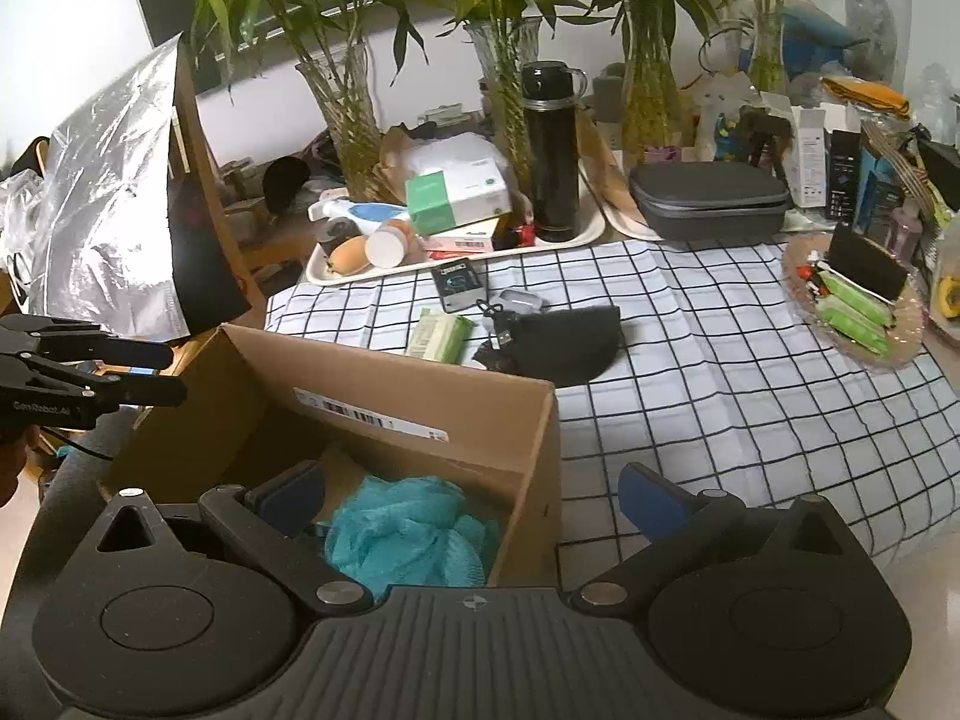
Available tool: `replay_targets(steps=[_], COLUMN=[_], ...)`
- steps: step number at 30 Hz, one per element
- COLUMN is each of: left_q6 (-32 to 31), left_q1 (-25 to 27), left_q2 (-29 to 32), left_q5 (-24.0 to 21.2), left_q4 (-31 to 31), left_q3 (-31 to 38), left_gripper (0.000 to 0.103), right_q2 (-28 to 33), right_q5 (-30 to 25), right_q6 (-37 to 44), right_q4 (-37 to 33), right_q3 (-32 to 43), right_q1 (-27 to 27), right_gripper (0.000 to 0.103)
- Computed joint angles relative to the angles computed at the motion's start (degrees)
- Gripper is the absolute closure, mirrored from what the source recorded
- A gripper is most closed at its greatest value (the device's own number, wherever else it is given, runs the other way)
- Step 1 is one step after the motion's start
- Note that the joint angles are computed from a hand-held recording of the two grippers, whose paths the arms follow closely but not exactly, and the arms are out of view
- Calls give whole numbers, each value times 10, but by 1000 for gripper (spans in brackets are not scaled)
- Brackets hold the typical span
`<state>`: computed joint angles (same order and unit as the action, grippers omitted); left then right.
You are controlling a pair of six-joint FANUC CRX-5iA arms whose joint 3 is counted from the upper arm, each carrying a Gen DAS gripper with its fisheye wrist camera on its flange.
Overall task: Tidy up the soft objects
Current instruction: 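Withdraw both tools from the box toward the remaining items on the cloth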
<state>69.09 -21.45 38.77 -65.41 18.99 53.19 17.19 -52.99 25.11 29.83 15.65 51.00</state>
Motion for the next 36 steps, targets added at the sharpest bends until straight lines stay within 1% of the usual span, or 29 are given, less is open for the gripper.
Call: replay_targets(steps=[2,10,14,20,36], left_q6=[3,5,0,-6,-12], left_q1=[-1,-1,1,0,2], left_q2=[-4,1,-5,-5,15], left_q5=[9,8,22,27,33], left_q4=[-3,-6,3,-1,11], left_q3=[-5,3,-10,-12,10], left_gripper=[35,35,35,35,35], right_q2=[0,-2,-2,-4,-6], right_q5=[-1,9,14,25,53], right_q6=[-2,-15,-13,-15,-76], right_q4=[2,5,3,1,33], right_q3=[0,-6,-8,-12,-35], right_q1=[0,-3,-4,-9,-31], right_gripper=[0,0,0,0,0])
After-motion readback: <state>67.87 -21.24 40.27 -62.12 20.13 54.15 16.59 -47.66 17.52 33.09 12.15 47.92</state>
